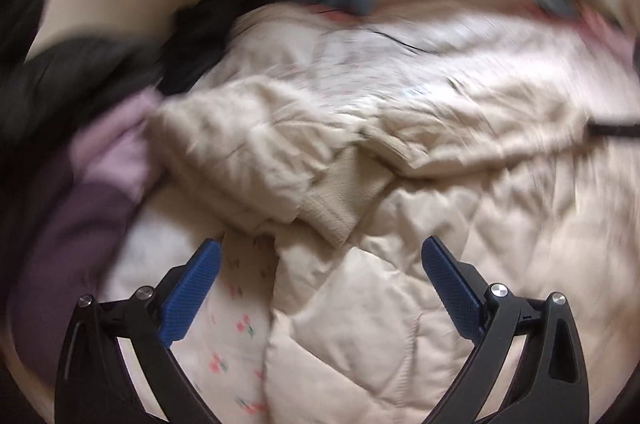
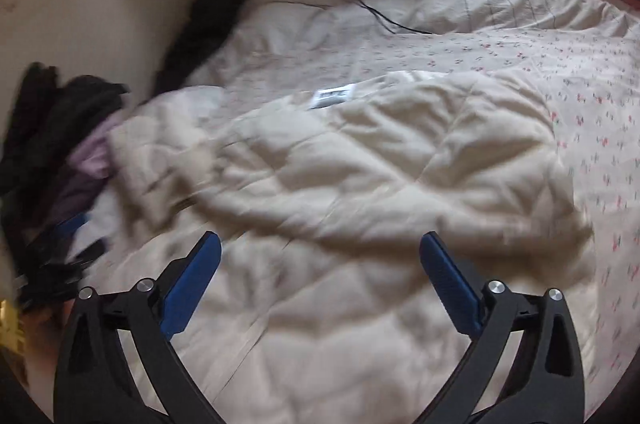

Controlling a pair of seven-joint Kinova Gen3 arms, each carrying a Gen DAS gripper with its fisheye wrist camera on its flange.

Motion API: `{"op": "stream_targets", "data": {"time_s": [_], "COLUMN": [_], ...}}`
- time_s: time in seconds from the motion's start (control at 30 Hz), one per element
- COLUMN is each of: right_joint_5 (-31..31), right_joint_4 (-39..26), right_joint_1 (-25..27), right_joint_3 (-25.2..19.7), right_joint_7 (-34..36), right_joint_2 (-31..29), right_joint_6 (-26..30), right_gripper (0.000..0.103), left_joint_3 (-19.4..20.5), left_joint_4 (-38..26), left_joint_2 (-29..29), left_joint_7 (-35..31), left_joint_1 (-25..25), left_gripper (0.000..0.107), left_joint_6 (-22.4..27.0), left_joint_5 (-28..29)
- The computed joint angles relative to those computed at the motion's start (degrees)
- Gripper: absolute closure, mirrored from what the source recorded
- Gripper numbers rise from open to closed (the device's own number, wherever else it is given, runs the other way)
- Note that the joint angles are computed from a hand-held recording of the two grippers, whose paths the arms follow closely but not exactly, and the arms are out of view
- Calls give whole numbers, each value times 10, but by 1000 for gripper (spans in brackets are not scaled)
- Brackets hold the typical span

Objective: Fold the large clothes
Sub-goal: 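Release the sleeve with the right tool while the left tool grasps the other ribbed cuff, then lift the cuff with the left tool and fold the sleeve across the jacket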

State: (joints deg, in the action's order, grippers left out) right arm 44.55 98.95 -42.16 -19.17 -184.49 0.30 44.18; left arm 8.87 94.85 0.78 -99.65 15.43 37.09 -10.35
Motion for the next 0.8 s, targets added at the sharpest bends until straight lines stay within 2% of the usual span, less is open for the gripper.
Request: {"op": "stream_targets", "data": {"time_s": [0.07, 0.13, 0.2, 0.27, 0.3, 0.33, 0.43, 0.47, 0.6, 0.63, 0.67, 0.7, 0.77, 0.8], "right_joint_5": [-46, -76, -80, -95, -100, -105, -128, -137, -150, -149, -147, -148, -150, -149], "right_joint_4": [21, 20, 36, 35, 36, 36, 39, 39, 36, 38, 41, 43, 50, 56], "right_joint_1": [22, 34, 57, 67, 71, 74, 80, 81, 77, 76, 75, 76, 80, 81], "right_joint_3": [5, 32, 31, 33, 34, 36, 44, 47, 58, 61, 63, 64, 65, 65], "right_joint_7": [-17, -26, -31, -11, -8, -6, 7, 13, 20, 17, 11, 8, -1, -8], "right_joint_2": [-10, 0, -10, -6, -4, -1, 8, 11, 22, 20, 18, 16, 13, 11], "right_joint_6": [-47, -93, -123, -130, -135, -140, -161, -166, -176, -177, -179, -180, -190, -197], "right_gripper": [7, 7, 7, 7, 7, 7, 7, 7, 7, 7, 7, 7, 7, 7], "left_joint_3": [21, 40, 20, -26, -35, -34, 5, 5, -54, -52, -57, -52, -11, 15], "left_joint_4": [13, 4, -14, -30, -37, -51, -95, -101, -119, -128, -139, -155, -208, -235], "left_joint_2": [0, 21, 44, 64, 72, 82, 116, 127, 177, 186, 193, 199, 206, 207], "left_joint_7": [-47, -93, -140, -180, -189, -198, -261, -284, -332, -339, -341, -334, -294, -270], "left_joint_1": [-1, 4, 41, 85, 93, 92, 70, 74, 134, 134, 139, 137, 101, 74], "left_gripper": [11, 11, 11, 11, 11, 11, 11, 11, 12, 17, 33, 44, 66, 68], "left_joint_6": [-11, 3, 31, 29, 21, 21, 59, 60, 53, 62, 70, 78, 114, 134], "left_joint_5": [-47, -93, -140, -186, -206, -217, -210, -218, -287, -287, -283, -277, -239, -216]}}
